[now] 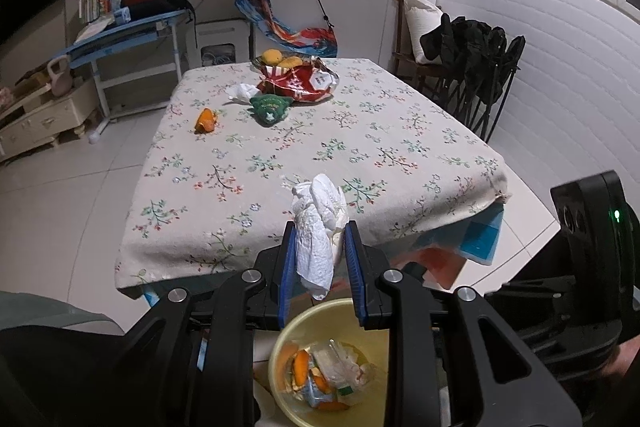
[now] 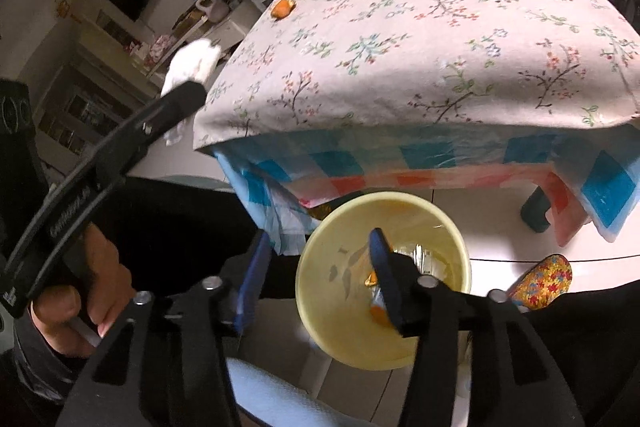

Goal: Collect trash
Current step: 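Open the right tool to drop the peel while the left tool drops the tissue, then move both tools back over the table toward the green plush and peel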

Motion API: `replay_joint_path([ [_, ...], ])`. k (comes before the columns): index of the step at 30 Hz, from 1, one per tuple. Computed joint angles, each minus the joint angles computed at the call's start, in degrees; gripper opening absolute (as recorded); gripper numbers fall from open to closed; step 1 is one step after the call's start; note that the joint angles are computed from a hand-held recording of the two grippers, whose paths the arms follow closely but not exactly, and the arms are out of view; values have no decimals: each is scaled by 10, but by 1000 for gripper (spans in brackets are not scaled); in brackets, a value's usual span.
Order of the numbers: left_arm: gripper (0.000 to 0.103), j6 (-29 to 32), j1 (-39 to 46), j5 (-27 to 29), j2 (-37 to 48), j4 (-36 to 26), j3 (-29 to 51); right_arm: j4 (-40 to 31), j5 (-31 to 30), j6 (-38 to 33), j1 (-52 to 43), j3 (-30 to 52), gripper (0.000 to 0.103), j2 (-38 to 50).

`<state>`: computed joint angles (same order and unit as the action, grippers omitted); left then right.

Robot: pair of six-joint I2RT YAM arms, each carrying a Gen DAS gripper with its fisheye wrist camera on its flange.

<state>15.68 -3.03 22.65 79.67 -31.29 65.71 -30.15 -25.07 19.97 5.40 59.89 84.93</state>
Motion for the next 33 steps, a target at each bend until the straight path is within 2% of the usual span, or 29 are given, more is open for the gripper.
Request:
replay_joint_path([
  [8, 23, 22, 11, 38, 7, -47, 0, 33, 15, 35, -18, -18, 58, -23],
  [13, 24, 61, 1, 32, 19, -94, 0, 64, 24, 63, -40, -39, 61, -44],
  [17, 32, 86, -24, -9, 42, -125, -1, 73, 23, 73, -50, -43, 64, -47],
  [18, 38, 86, -29, -19, 46, -128, -2, 73, 23, 74, -51, -43, 64, -47],
  [19, 44, 86, -30, -22, 45, -126, -4, 73, 24, 75, -51, -43, 65, -47],
  [24, 63, 68, -26, -26, 13, -88, -29, 83, 35, 80, -55, -50, 69, -56],
  [33, 80, 4, -18, -75, -42, 40, -65, 88, 76, 66, -38, -47, 74, -63],
])
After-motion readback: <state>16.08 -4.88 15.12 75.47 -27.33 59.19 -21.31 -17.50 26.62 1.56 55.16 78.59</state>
